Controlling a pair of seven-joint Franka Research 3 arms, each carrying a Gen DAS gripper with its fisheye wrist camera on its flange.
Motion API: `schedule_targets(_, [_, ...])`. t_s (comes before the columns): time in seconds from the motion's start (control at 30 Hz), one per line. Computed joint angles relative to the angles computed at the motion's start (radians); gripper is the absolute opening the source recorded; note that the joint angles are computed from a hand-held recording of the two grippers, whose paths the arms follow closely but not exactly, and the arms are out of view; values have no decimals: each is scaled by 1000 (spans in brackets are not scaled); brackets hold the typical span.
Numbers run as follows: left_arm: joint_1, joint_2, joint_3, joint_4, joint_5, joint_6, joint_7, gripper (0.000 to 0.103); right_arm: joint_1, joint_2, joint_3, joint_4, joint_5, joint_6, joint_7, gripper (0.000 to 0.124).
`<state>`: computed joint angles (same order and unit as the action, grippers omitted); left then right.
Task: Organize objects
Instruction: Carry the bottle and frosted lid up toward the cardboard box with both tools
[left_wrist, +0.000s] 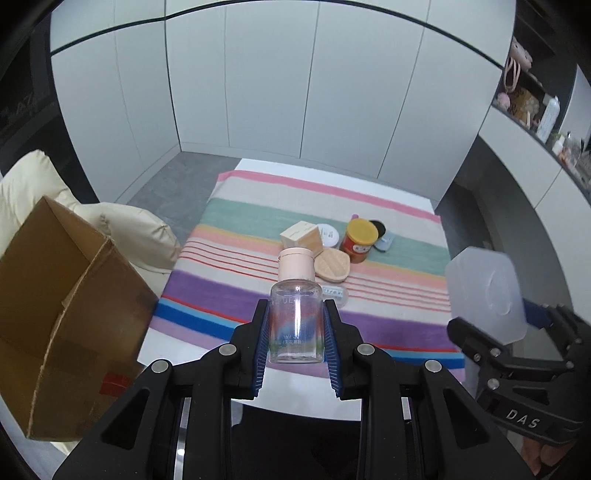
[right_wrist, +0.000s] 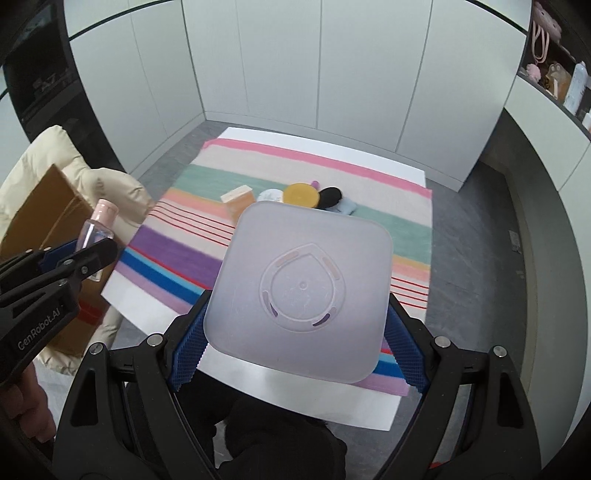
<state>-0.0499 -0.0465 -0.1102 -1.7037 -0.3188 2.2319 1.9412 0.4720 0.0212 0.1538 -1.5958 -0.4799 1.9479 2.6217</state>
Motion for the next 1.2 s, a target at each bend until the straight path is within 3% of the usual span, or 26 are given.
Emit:
schedule_targets(0.17, [3, -17, 4, -25, 9, 56, 18, 28, -5, -4, -2, -7, 7, 39, 10, 88])
schedule_targets(0.43, [19, -9, 18, -47, 34, 82, 3, 28, 11, 70, -13, 71, 2, 62, 2, 88])
schedule_targets(1.2, [136, 11, 72, -39, 41, 169, -28, 28, 211, 437, -131, 572, 27, 35, -195, 88])
